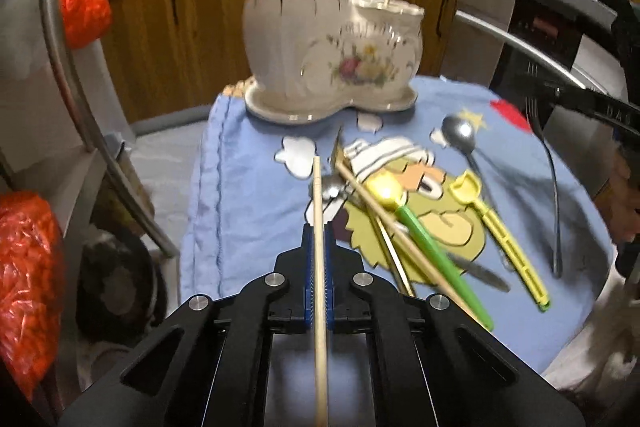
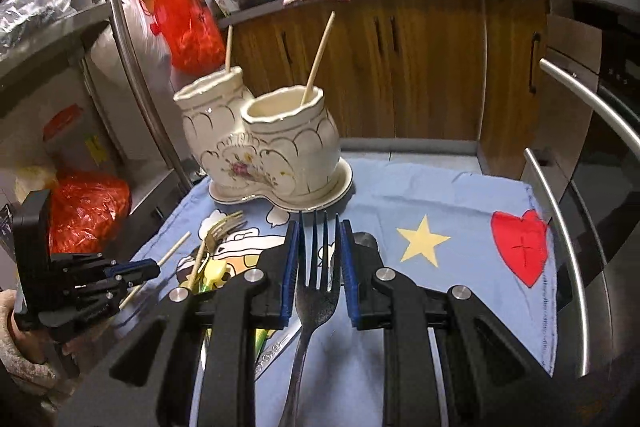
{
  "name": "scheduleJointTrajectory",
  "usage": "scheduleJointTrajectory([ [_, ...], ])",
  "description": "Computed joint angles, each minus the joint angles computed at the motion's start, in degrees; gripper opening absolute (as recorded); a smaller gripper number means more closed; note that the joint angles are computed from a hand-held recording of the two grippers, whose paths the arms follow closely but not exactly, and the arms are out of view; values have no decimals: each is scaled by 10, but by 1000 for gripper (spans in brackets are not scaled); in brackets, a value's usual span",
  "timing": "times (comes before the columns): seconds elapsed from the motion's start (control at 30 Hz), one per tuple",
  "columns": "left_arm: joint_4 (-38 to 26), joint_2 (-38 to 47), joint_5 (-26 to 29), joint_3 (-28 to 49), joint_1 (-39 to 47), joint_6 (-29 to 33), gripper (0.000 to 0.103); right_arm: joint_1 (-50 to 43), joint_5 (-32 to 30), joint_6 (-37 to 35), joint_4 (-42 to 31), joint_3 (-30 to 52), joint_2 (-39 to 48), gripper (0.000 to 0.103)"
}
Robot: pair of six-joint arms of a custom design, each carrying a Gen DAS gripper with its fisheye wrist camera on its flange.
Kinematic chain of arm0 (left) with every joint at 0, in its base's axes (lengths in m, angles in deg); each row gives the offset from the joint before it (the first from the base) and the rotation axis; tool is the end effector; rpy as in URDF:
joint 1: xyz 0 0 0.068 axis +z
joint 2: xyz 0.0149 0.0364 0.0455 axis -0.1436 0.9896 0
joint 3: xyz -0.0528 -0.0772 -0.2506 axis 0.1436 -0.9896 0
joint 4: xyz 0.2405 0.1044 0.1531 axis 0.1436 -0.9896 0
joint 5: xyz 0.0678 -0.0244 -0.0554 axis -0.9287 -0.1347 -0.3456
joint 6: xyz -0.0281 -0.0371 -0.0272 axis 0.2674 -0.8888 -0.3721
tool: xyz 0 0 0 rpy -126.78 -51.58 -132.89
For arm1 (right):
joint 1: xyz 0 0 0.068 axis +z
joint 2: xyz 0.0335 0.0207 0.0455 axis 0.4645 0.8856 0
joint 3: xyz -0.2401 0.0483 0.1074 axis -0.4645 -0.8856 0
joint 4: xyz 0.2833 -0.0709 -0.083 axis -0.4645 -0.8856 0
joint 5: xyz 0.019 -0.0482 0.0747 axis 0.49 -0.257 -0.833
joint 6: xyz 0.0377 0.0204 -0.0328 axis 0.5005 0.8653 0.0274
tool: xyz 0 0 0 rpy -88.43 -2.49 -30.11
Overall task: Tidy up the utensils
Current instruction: 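Grasp a bamboo chopstick with the left tool while the right tool holds the fork, then lift the chopstick and fork and carry both over the ceramic holder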
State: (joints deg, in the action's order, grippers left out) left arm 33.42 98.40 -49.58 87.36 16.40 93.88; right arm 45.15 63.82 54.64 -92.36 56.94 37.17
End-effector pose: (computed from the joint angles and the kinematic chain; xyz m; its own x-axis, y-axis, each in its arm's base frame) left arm 0.1244 0.0455 0.2351 -0.7023 -0.0600 -0.7093 -0.0445 0.9982 -0.0403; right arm 0.2587 0.0963 0.2918 -0.5560 -0.2470 -0.7937 -0.6127 0.7670 0.1905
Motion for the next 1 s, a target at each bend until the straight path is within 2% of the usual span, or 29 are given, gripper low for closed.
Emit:
scheduleJointTrajectory([
  [0.27,-1,-50,64,4,38,1,5,4,4,2,1,-13,-44,19],
  [0.63,-6,-55,149,14,115,28,5,21,23,-2,-5,-16,-98,17],
  [0.8,-7,-51,165,16,132,33,5,31,38,-11,-6,-18,-117,12],
  [0.83,-8,-50,168,17,134,35,5,34,43,-14,-7,-18,-121,3],
  [1.0,-9,-51,180,17,145,37,5,43,60,-29,-19,-15,-132,2],
])
